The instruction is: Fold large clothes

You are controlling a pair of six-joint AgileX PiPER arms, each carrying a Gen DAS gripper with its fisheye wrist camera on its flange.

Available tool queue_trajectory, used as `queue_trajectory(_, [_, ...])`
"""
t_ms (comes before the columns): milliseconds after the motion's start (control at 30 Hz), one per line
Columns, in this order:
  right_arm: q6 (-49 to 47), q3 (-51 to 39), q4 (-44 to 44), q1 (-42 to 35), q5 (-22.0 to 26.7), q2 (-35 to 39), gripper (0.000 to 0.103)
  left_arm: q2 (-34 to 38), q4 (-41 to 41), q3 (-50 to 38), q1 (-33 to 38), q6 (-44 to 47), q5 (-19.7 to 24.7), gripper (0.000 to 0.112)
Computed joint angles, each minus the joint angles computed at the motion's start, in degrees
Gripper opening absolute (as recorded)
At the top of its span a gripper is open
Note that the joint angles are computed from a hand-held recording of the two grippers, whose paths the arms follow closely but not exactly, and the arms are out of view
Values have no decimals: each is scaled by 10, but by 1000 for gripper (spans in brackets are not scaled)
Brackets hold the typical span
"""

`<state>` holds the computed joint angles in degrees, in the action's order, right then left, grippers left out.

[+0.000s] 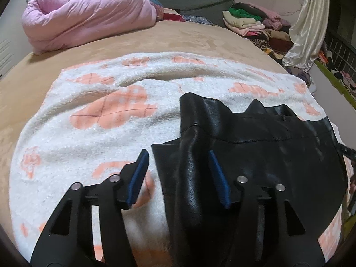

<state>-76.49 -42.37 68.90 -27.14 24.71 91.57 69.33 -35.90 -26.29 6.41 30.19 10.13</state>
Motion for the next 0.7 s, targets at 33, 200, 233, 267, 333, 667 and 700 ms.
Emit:
queue_trajectory(33, [-4, 6, 2, -7, 9, -7, 90, -7, -6, 1, 9, 6, 7, 56])
queue_trajectory(200, [-36, 55, 0, -76, 99, -64, 96, -54, -177, 11, 114, 173, 101, 65])
queue_trajectory(233, [-39, 59, -4, -89, 119, -68, 96, -60, -210, 14, 140, 206, 129, 66])
queue_trajectory(267, [-37, 61, -14, -104, 144, -68, 97, -66, -236, 19, 167, 234, 157, 67])
queue_trajectory(333, [-34, 63, -36, -128, 191, -60, 97, -80, -272, 36, 224, 275, 217, 68])
queue_trajectory(667, [-79, 87, -34, -154, 215, -13, 98, -93, -311, 95, 279, 312, 336, 69])
queue_trajectory(700, [-79, 87, -32, -154, 217, -11, 97, -91, -314, 104, 247, 296, 300, 69])
